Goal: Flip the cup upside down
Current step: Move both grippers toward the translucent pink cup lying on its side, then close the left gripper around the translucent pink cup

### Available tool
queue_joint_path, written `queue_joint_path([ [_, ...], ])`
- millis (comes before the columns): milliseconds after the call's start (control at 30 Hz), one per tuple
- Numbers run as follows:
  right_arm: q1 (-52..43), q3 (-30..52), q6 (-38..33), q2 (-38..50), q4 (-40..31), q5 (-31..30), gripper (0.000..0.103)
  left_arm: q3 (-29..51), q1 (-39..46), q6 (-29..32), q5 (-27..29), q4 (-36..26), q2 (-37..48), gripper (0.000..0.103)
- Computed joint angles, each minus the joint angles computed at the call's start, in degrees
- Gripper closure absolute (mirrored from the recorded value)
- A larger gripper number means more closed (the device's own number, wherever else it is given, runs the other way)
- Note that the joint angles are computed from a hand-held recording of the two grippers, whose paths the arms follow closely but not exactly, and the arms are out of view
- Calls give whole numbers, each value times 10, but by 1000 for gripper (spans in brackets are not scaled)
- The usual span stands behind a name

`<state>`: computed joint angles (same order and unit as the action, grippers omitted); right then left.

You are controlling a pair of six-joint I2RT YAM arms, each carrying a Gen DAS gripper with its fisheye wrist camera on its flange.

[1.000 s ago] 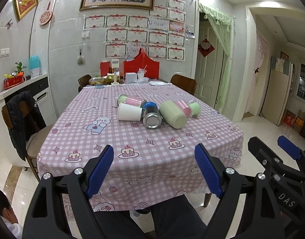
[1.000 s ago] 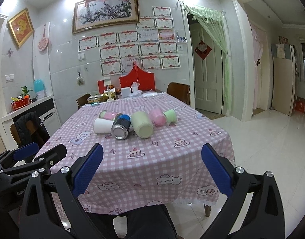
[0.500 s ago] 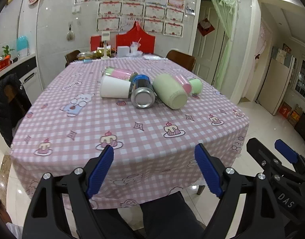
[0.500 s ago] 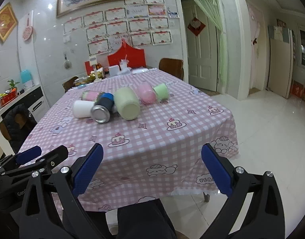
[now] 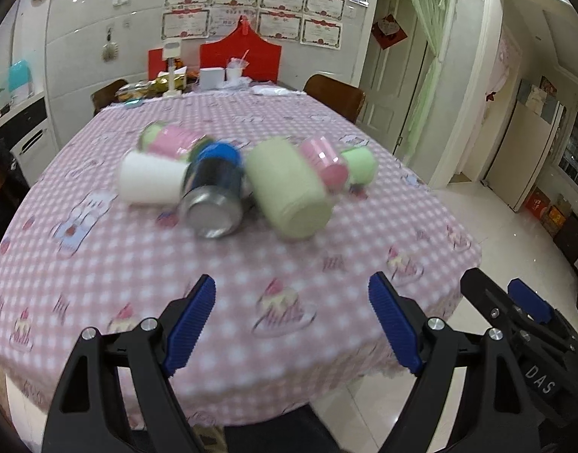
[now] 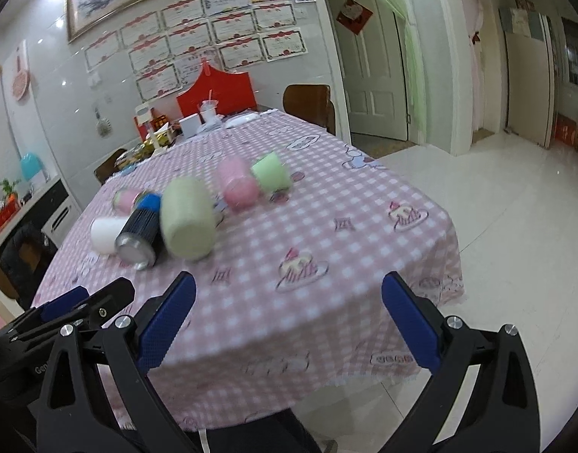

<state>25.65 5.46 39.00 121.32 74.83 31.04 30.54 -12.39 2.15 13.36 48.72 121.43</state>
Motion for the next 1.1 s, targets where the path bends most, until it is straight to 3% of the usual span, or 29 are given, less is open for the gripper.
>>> queue_joint_path([
  [200,-165,17,-98,-35,0,-125,8,120,-70,-29,-34,-102,12,21],
  [467,-323,125,-179,-51,-121,-245,8,327,-120,-46,-67,-282,70,21],
  [633,-374,223,-224,-44,-218,-304,8,464,-130,-90,-84,-392,128,21],
  [733,-391,297,-251,-29,-289,-333,8,591,-127,-117,-62,-501,189,21],
  [867,-410,389,-272,3,-379,-374,8,717,-116,-167,-58,-593,254,21],
  [1100,-420,503,-288,62,-476,-407,8,848,-118,-191,-112,-680,323,21],
])
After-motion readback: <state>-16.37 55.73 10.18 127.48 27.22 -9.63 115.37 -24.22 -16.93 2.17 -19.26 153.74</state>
